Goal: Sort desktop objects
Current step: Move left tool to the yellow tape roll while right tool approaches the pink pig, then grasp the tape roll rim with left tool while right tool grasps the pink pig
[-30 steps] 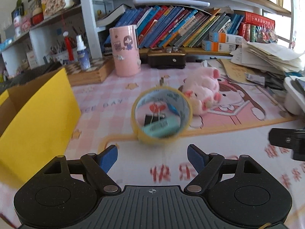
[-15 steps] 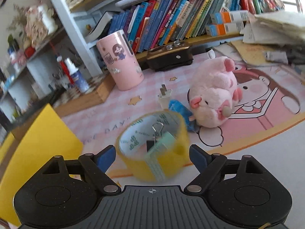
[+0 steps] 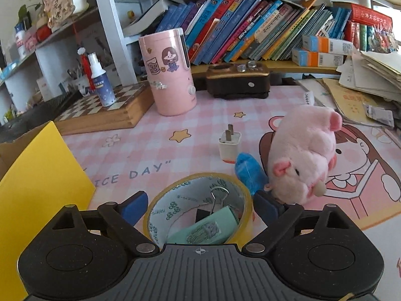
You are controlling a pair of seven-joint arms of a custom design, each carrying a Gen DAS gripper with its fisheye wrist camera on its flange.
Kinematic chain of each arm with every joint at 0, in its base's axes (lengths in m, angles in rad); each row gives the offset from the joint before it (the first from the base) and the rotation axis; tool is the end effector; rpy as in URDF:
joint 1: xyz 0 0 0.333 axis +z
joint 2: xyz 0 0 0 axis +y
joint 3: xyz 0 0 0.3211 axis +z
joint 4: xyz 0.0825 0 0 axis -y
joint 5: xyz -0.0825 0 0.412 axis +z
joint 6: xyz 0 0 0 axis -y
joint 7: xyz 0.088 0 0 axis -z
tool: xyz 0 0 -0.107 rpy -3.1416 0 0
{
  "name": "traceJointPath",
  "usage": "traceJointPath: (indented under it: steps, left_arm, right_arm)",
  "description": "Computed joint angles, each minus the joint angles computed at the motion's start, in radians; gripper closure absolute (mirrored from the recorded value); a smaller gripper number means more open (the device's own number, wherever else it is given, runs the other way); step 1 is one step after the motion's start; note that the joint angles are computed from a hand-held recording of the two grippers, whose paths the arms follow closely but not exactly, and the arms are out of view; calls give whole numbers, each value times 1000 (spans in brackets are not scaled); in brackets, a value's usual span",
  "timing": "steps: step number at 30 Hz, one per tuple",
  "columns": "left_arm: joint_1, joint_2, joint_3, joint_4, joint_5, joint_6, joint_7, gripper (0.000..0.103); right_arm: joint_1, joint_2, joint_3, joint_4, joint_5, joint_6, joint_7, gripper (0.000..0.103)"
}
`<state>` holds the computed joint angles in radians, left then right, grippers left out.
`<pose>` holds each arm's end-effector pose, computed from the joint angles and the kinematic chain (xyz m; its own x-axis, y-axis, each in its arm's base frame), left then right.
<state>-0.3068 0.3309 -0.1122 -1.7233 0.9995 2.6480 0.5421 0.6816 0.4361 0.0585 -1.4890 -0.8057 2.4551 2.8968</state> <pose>0.6450 -0.3029 0.4432 -0.0511 -0.9828 -0.1777 -0.6516 0.1676 -0.7398 0.5628 0.5038 0.4762 -0.0434 -0.9908 -0.1281 -0.6918 0.1223 -0.7116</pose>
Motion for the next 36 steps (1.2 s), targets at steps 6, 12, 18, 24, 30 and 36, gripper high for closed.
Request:
traceJointPath:
  steps: [6, 12, 18, 24, 30, 36]
  left_arm:
    - [6, -2, -10, 11, -57, -47, 47, 9]
    - [26, 21, -21, 26, -139, -44, 84, 9]
    - [54, 19, -27, 8, -231, 18, 110, 11]
    - [62, -60, -12, -86, -228, 126, 37, 12]
    - [80, -221, -12, -242, -141, 214, -137, 12]
    - [124, -374, -53, -384, -106, 230, -237, 11]
  right_arm:
    - [-5, 15, -2, 17, 10, 20, -14, 18]
    - [-11, 26, -1, 25, 33, 34, -33, 18]
    - [-8, 29, -6, 29, 39, 35, -38, 18]
    - [-22, 57, -1, 62, 65, 49, -92, 18]
    - [-30, 140, -4, 159, 101, 114, -192, 13]
    - [-30, 309, -16, 386, 180, 173, -329, 10]
